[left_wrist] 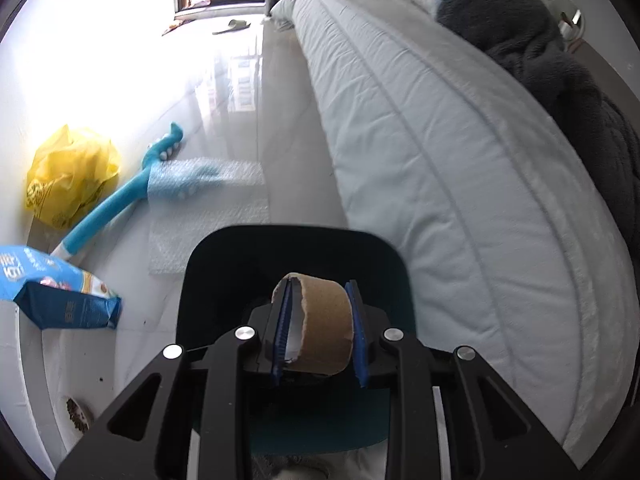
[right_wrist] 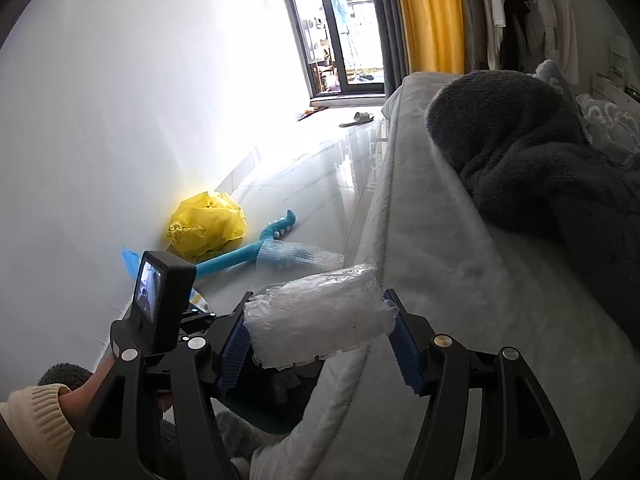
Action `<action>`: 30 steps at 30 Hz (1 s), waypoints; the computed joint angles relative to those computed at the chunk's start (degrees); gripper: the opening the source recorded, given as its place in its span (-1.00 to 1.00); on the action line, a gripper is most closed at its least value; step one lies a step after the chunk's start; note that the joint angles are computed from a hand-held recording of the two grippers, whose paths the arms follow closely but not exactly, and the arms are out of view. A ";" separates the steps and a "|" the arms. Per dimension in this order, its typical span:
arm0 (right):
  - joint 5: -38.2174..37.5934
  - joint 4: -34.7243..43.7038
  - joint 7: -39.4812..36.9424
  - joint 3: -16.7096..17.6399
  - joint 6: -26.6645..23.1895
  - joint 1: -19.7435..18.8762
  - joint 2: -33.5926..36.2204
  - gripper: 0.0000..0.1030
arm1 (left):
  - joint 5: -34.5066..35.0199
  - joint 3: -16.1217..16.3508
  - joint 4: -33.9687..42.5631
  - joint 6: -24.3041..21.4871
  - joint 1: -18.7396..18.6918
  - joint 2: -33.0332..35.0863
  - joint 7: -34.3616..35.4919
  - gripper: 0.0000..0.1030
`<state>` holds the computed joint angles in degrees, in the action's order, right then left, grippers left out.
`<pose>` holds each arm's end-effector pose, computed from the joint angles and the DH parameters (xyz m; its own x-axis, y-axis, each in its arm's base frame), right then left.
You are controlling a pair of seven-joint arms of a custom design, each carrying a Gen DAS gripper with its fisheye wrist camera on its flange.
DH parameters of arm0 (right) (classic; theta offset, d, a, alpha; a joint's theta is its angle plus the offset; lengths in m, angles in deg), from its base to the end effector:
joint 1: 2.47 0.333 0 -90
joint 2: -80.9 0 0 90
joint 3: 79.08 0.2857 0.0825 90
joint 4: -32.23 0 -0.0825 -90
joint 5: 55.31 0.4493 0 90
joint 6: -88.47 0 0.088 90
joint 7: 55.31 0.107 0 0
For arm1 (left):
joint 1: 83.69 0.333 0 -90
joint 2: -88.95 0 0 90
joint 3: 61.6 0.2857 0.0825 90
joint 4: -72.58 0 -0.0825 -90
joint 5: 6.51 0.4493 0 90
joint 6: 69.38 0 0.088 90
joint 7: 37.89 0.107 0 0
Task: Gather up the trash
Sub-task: 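Carry the cardboard roll and bubble wrap over the teal bin, then open the left tool over the bin to drop the cardboard roll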
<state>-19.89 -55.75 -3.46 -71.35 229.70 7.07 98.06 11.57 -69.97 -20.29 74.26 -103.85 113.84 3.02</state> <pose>0.7217 0.2113 0.5108 0.6076 -0.7693 -0.1976 -0.6323 -0.3180 -0.7064 0.6694 -0.3527 0.3662 0.1314 -0.9757 0.1752 -0.8770 -0.1968 -0.4383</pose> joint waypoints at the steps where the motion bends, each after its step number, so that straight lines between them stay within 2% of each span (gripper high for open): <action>1: -0.29 0.54 0.14 0.20 -0.17 0.37 0.49 0.25 | -1.23 -0.46 -0.54 -0.29 0.62 -0.16 0.77 -0.44; 14: -6.24 7.52 4.93 1.14 -3.39 3.42 6.89 0.25 | -13.13 -3.08 -5.20 -4.23 5.25 -1.25 9.14 -0.39; 15: -7.06 8.14 5.44 1.10 -3.73 3.69 7.53 0.24 | -14.08 -3.24 -5.44 -4.58 5.53 -1.42 9.57 -0.32; 17: -8.33 9.24 6.43 1.10 -4.01 4.09 8.72 0.24 | -14.91 -3.20 -6.73 -4.35 5.77 -2.39 10.11 0.06; 20: -9.89 10.61 8.08 1.11 -4.48 4.51 10.21 0.24 | -14.05 -2.65 -8.39 -3.75 5.45 -3.85 9.80 0.32; 23: -11.64 12.06 9.68 1.05 -5.27 5.05 11.84 0.24 | -12.45 -1.96 -10.50 -2.86 5.26 -5.81 8.46 0.43; 30: -16.08 15.85 13.69 0.51 -8.22 6.37 15.86 0.24 | -8.10 -0.87 -16.18 0.80 5.80 -10.87 3.62 0.52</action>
<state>-35.97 -39.90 10.23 -70.84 221.47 13.43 113.92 3.47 -70.83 -36.47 75.06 -98.05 102.96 6.63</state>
